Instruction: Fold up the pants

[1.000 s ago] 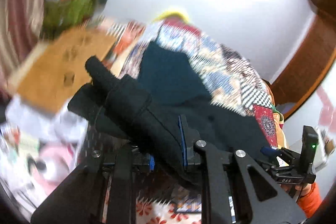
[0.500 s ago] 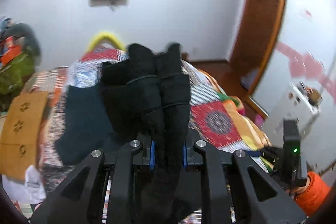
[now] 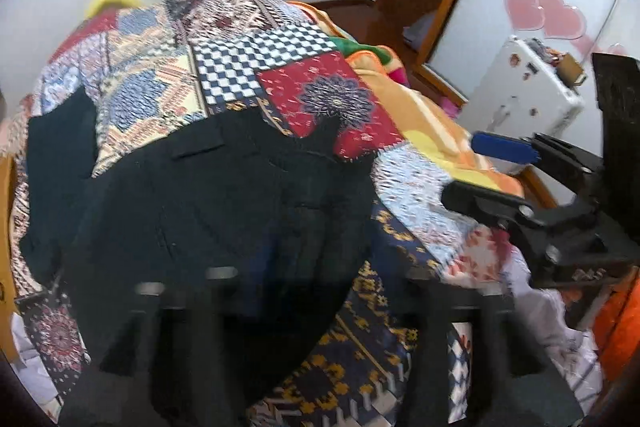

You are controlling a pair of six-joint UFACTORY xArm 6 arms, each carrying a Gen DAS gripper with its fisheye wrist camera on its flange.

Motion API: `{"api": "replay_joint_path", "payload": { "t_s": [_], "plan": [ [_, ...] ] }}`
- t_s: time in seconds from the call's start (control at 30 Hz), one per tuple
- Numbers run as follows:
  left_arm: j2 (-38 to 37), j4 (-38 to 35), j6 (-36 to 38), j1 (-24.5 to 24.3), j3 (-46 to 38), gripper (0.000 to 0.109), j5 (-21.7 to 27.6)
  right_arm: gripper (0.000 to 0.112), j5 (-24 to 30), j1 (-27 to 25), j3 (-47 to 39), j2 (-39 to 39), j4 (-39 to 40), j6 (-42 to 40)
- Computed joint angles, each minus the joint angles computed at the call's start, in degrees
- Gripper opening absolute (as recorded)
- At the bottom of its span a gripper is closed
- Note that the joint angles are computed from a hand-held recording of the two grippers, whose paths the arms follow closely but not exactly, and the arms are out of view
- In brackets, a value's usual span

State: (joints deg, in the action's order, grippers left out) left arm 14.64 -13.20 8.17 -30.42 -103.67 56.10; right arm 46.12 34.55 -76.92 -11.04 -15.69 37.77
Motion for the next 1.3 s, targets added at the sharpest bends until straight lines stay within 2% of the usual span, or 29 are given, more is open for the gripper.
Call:
{"api": "replay_joint_path", "payload": {
  "t_s": [0.03, 0.2, 0.27, 0.37, 0.57, 0.7, 0.77, 0.83, 0.97, 1.13, 1.3],
  "plan": [
    [-1.01, -0.31, -0.72, -0.03, 0.97, 0.085, -1.02, 0.077, -0.37, 0.05, -0.25, 0.02, -0.67, 0.58],
    [-3.00, 4.09, -3.47, 1.82, 1.20, 0.090, -3.88, 0.078, -3.07, 0.37, -1.23, 1.06, -0.86, 1.11],
    [-3.50, 7.55, -4.86, 3.35, 1.73, 0.096, -5.68, 0.078, -3.71, 0.78, -2.08, 2.23, -0.06, 0.34],
    [-2.32, 13.91, -7.74, 6.67, 0.35, 0.097, -6.44, 0.078, -4.68, 1.47, -3.20, 4.36, 1.59, -1.03],
    [9.19, 16.23, -4.26, 12.62, -14.42, 0.097, 3.83, 0.078, -5.25, 2.50, -5.29, 9.64, 8.04, -4.49],
    [17.86, 17.96, -1.76, 13.22, -23.46, 0.097, 9.01, 0.078, -6.33, 2.42, -3.72, 11.48, 14.99, -5.45],
    [23.64, 18.67, -0.76, 13.04, -29.77, 0.097, 12.04, 0.078, -9.81, 2.12, -0.83, 10.67, 18.28, -5.23],
    [27.10, 19.03, -0.63, 12.90, -33.49, 0.103, 12.87, 0.078, -11.55, 1.53, 0.67, 10.06, 21.16, -6.84],
    [27.00, 17.17, 1.83, 13.18, -31.38, 0.103, 8.79, 0.078, -10.92, 1.04, 0.25, 10.18, 19.01, -7.40],
    [22.56, 17.78, -0.55, 13.62, -24.21, 0.103, 8.34, 0.078, -7.99, 0.27, -2.75, 11.42, 16.18, -7.25],
    [8.88, 18.27, -8.43, 14.23, -3.25, 0.103, 0.76, 0.077, -4.71, 1.25, -6.00, 12.27, 9.03, -5.00]
  ]
}}
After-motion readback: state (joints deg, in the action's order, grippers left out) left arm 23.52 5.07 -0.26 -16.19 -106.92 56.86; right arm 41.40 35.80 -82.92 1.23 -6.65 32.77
